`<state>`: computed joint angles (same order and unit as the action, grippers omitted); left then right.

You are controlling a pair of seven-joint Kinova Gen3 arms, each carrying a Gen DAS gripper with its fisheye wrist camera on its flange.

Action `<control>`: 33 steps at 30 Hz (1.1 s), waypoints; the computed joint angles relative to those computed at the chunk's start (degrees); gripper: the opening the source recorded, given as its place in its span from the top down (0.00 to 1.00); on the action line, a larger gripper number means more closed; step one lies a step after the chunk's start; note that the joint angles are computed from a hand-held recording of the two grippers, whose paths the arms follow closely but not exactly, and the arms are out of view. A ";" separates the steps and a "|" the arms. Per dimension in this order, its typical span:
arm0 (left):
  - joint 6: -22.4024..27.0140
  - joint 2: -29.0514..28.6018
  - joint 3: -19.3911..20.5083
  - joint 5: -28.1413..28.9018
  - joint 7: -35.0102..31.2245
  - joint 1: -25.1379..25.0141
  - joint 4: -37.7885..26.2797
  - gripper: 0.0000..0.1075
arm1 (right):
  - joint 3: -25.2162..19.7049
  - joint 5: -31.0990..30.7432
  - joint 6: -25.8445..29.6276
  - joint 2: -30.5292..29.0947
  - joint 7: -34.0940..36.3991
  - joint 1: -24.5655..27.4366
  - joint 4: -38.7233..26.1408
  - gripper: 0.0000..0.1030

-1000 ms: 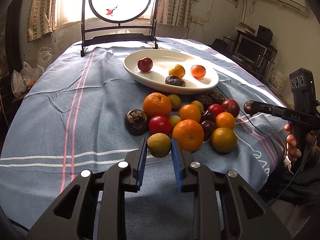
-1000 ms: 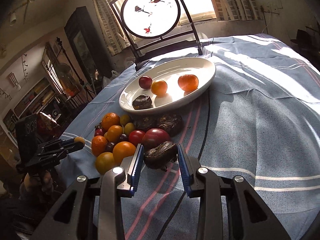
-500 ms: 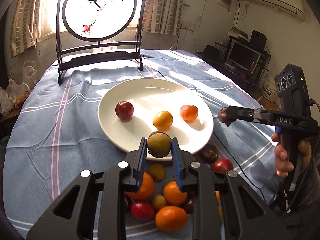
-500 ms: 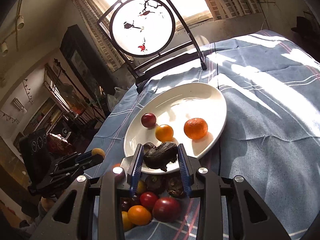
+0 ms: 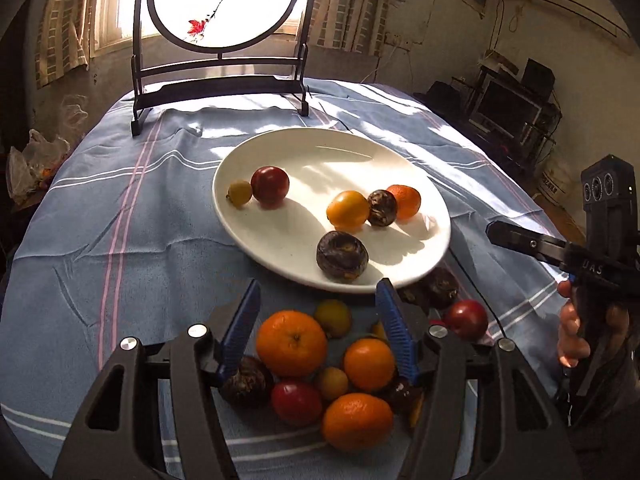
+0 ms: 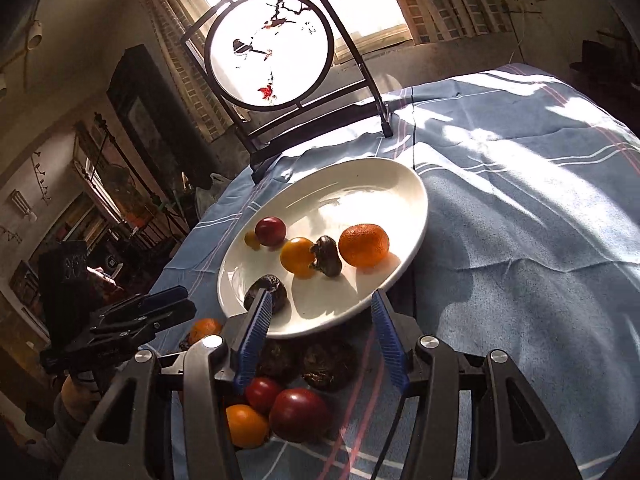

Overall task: Organize fruits
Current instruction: 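Place the yellow fruit on the plate with the left tool while the right tool places the brown fruit, then grasp a large orange with the left tool while the right tool grasps a dark red plum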

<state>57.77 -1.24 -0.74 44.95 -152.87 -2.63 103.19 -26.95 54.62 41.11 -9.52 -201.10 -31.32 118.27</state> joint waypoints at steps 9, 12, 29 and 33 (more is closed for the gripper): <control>-4.17 -11.12 -5.02 -2.24 -11.94 1.33 14.24 0.51 | -6.89 -1.29 11.17 0.17 -7.15 -6.61 1.82 0.49; -7.33 -10.24 -3.72 -3.70 -9.52 2.38 15.54 0.57 | -6.97 -0.87 12.60 0.17 -9.30 -8.65 2.03 0.49; -6.06 -10.10 -6.96 2.57 -11.94 3.30 16.90 0.61 | -0.04 -2.65 12.40 5.92 0.51 -13.65 -3.72 0.49; -3.79 -10.97 -7.85 2.67 -12.64 1.79 16.47 0.61 | 3.11 -7.23 12.70 8.82 5.82 -13.20 -7.49 0.49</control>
<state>53.97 -12.21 -8.59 47.62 -165.50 -0.84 119.66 -23.84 47.39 53.80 -0.70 -195.28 -44.52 110.79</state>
